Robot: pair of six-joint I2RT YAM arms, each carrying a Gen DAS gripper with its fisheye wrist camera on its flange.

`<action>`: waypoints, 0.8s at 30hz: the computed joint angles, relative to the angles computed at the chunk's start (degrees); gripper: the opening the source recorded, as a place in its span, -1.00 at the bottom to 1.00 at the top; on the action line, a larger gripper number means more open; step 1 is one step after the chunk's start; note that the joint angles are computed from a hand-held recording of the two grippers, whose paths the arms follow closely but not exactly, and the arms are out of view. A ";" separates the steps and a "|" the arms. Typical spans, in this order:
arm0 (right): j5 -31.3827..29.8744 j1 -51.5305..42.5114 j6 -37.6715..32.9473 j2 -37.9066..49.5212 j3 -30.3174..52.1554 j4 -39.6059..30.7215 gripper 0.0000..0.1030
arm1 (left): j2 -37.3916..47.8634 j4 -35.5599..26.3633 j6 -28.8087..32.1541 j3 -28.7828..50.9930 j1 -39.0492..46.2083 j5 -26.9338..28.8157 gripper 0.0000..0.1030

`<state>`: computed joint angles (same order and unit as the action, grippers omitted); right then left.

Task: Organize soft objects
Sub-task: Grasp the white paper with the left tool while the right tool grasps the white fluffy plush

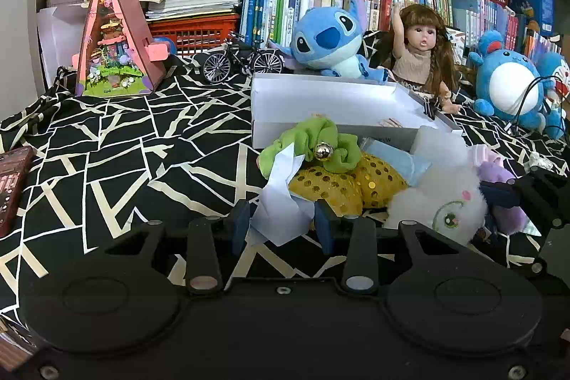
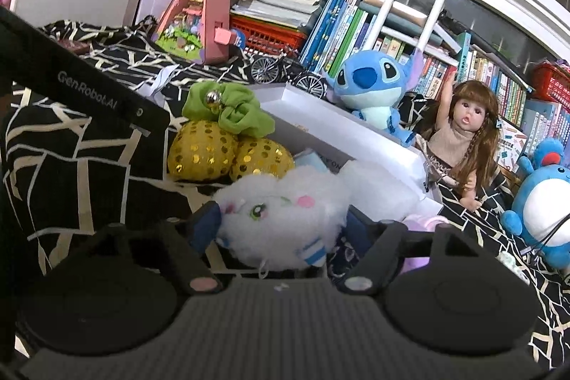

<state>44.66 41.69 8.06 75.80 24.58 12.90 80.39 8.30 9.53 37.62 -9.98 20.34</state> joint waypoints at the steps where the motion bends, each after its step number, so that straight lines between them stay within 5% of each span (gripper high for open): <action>1: 0.03 -0.04 -0.24 0.57 0.04 0.26 0.60 | 0.07 -0.12 0.07 0.04 -0.05 -0.03 -0.27; 13: -1.83 -1.55 -0.92 2.36 -0.16 2.77 0.47 | 0.95 0.20 -0.13 0.36 -1.32 -1.14 -0.27; 24: -4.03 -2.69 5.32 -4.20 0.24 -1.72 0.43 | 2.25 -0.74 -1.28 4.57 -2.24 -1.80 -0.27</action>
